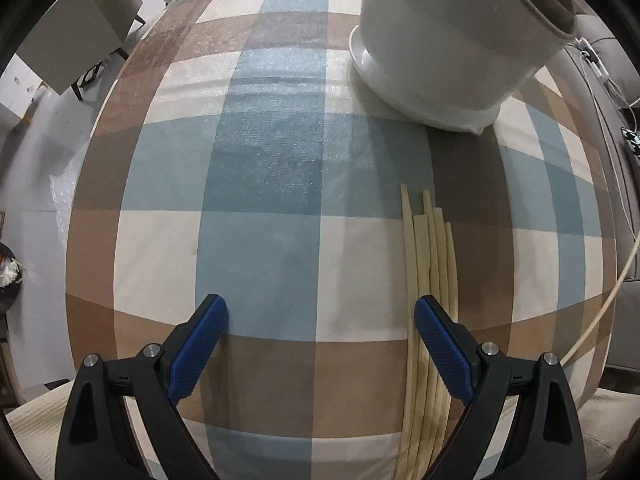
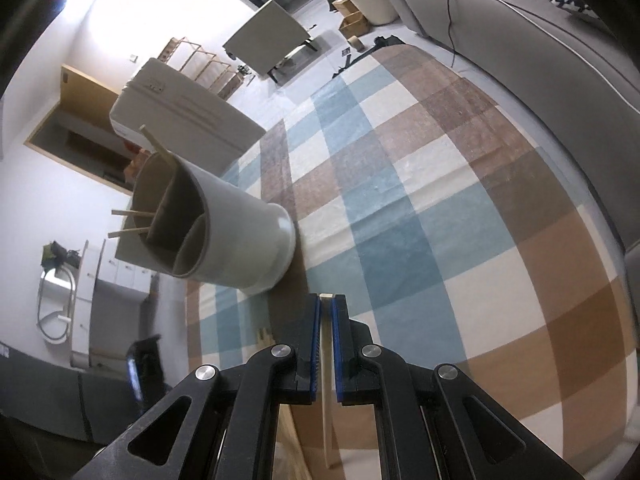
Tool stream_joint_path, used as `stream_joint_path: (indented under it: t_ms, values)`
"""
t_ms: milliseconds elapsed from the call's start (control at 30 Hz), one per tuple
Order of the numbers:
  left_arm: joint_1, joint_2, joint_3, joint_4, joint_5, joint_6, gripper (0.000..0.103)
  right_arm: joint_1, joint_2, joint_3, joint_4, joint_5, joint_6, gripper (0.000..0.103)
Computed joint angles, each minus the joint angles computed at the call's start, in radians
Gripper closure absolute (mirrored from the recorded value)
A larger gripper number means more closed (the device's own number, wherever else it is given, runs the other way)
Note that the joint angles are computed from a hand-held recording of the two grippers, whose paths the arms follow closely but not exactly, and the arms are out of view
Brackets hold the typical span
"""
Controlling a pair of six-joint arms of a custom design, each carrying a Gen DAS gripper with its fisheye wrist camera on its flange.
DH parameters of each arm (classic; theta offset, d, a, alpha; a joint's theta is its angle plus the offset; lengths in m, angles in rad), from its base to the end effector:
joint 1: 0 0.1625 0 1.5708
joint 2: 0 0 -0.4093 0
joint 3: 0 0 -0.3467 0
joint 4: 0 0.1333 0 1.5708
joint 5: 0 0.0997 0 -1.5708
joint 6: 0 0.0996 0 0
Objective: Organize utensils
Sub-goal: 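Lower the left gripper onto the chopsticks and pinch one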
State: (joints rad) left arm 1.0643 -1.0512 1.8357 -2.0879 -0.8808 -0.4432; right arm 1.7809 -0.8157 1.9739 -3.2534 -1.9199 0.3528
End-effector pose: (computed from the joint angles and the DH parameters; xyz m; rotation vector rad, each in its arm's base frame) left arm -0.0824 -0.5540 0.1724 0.1927 2.4047 -0.1077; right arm 0.2123 -0.5199 0.1119 -0.3351 -2.8110 0.8676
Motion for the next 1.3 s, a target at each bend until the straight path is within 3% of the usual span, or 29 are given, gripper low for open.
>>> stream_joint_path:
  t_ms: [67,333,400,667,800,933,1200,1300]
  values:
    - [-0.001,0.0,-0.002,0.009,0.005,-0.001,0.011,-0.006,-0.003,0.001,-0.012,0.024,0.001,0.098]
    - [-0.012,0.022,-0.015,0.023,0.044,-0.016,0.014,0.007,-0.003,-0.013,-0.013,0.003,-0.04,0.098]
    - [-0.013,0.023,-0.022,0.014,0.036,-0.007,0.023,0.009,-0.002,-0.017,-0.008,0.006,-0.048,0.098]
    - [-0.037,0.065,-0.038,-0.044,0.021,0.088,0.101,0.022,0.012,-0.049,0.007,0.008,-0.091,0.098]
    - [-0.032,0.057,-0.027,-0.078,-0.008,0.096,0.103,0.037,0.025,-0.069,0.024,-0.011,-0.122,0.098]
    - [-0.026,-0.008,0.011,-0.193,-0.036,0.09,0.103,0.057,0.031,-0.081,0.028,-0.015,-0.161,0.098]
    - [-0.129,-0.202,0.182,-0.443,-0.04,0.164,0.103,0.152,0.07,-0.101,-0.018,-0.091,-0.329,0.099]
    - [-0.148,-0.201,0.181,-0.462,-0.029,0.199,0.103,0.18,0.084,-0.101,-0.039,-0.121,-0.363,0.099]
